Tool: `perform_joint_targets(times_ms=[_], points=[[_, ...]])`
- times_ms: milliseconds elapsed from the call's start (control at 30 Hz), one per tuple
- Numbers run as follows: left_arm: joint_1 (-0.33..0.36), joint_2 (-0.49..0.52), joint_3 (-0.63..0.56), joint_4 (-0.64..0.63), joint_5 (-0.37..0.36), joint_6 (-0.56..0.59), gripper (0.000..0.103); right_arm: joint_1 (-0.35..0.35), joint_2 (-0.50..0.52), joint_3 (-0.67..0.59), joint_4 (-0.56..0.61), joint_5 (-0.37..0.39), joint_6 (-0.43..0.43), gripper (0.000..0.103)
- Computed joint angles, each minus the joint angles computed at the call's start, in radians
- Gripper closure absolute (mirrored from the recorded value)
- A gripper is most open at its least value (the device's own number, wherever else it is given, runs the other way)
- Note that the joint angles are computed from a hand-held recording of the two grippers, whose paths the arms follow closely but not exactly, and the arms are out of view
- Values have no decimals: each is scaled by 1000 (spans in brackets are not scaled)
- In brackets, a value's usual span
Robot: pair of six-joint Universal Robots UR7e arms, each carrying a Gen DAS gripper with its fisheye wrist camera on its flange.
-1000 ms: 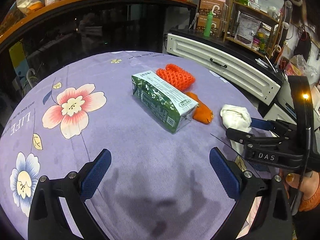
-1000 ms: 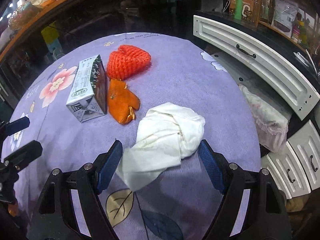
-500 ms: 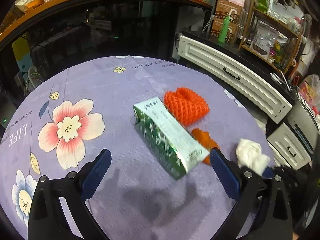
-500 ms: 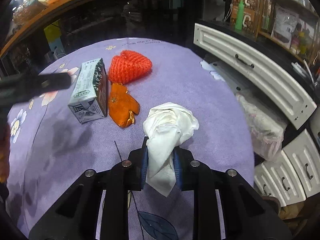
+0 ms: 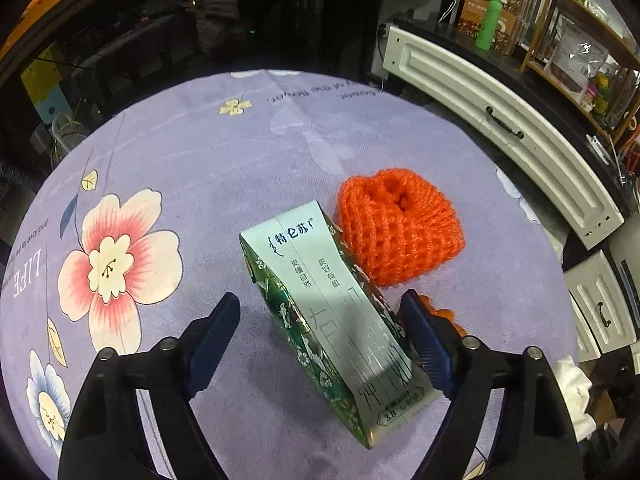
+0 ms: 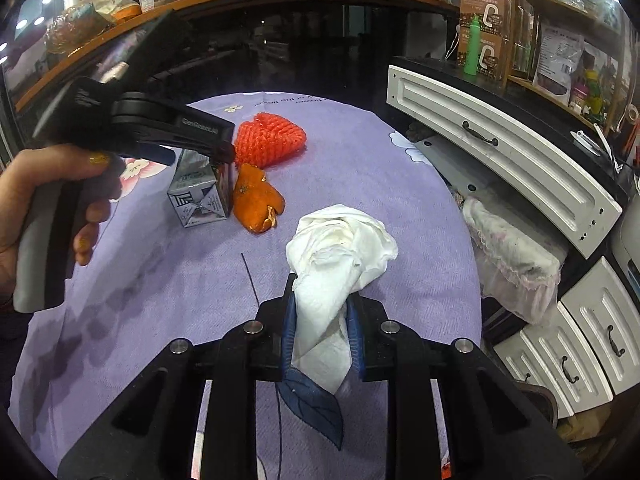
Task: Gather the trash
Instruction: 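Close the left tool on the green milk carton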
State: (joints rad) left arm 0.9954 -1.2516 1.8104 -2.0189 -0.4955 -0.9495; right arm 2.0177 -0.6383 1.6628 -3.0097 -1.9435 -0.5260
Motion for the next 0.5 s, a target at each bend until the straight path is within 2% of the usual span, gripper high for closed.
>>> perform_joint_targets(times_ms=[67, 100, 233, 367, 500], points=[[6, 5, -7, 10, -5, -2, 28, 1, -4, 10, -13, 5, -1, 80], [7, 7, -10, 15, -7, 0, 33, 2, -9, 18, -21, 9, -1, 80], [2, -5, 5, 19, -6, -11, 36, -1, -28, 45, -33, 23, 9, 80], [-16, -47, 61, -23, -13, -6, 52, -9, -56, 86, -58, 45, 18, 80], [-48, -107, 143, -50, -24, -12, 53, -16, -89, 138, -89, 63, 23, 80]])
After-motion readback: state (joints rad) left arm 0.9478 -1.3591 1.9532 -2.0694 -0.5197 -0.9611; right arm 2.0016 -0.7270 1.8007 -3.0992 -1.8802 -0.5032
